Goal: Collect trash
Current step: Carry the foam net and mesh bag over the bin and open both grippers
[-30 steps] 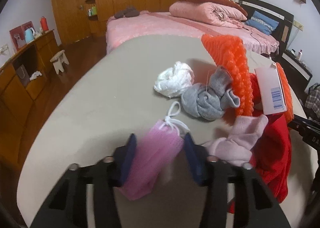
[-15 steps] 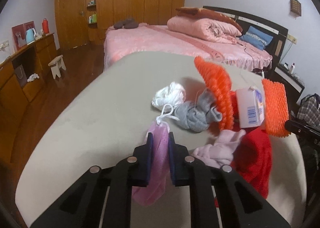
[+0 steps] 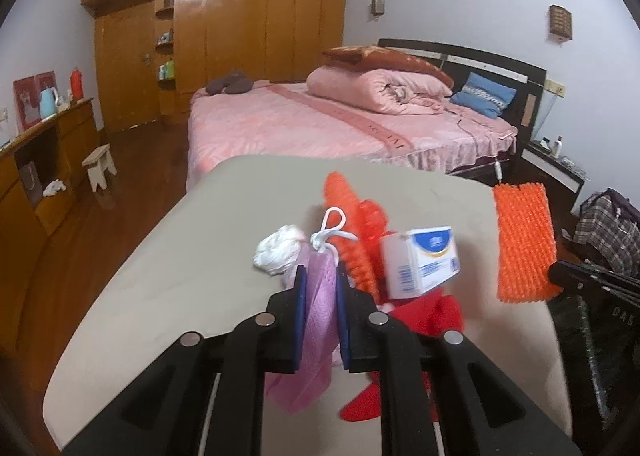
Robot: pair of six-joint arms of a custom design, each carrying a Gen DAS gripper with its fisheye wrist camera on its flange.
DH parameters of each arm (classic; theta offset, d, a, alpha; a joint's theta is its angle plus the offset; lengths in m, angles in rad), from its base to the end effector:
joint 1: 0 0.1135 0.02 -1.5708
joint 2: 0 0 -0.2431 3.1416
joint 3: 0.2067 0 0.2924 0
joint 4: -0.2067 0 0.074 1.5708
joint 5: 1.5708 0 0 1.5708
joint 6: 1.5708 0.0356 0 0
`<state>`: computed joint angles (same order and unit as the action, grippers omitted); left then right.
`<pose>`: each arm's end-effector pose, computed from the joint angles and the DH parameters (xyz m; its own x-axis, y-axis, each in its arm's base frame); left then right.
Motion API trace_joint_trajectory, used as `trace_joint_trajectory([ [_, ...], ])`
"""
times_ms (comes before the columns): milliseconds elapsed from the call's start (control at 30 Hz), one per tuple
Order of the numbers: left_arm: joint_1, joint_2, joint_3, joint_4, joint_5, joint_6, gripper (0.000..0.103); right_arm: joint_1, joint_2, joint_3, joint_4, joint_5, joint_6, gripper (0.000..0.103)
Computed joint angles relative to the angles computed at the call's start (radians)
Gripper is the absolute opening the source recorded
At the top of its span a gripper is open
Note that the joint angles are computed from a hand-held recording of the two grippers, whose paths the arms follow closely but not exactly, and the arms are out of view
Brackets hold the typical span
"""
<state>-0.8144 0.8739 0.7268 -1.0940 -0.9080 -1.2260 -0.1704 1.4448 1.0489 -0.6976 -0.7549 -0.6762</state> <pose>0.1487 -0.1167 0.2266 -0.4758 -0.3395 -0.8114 -0.5190 0.8531 -0.0526 0.3220 -0.0307 0.2109 -0.5659 -0.3651 -0.7392 -0.6935 0.6958 0.1872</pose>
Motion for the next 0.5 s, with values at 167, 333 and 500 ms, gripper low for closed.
trace_joint_trajectory([
  [167,-0.043,0.071,0.073,0.009,-0.028,0.007,0.014,-0.052,-0.022,0.025,-0.047,-0.038,-0.03,0.01],
  [333,-0.076,0.138,0.142,0.04,-0.045,0.035,0.014,-0.118,-0.033,0.05,-0.096,-0.081,-0.068,0.01],
  [500,-0.112,0.222,0.211,0.101,-0.049,0.083,0.014,-0.188,-0.036,0.078,-0.15,-0.113,-0.118,0.01],
])
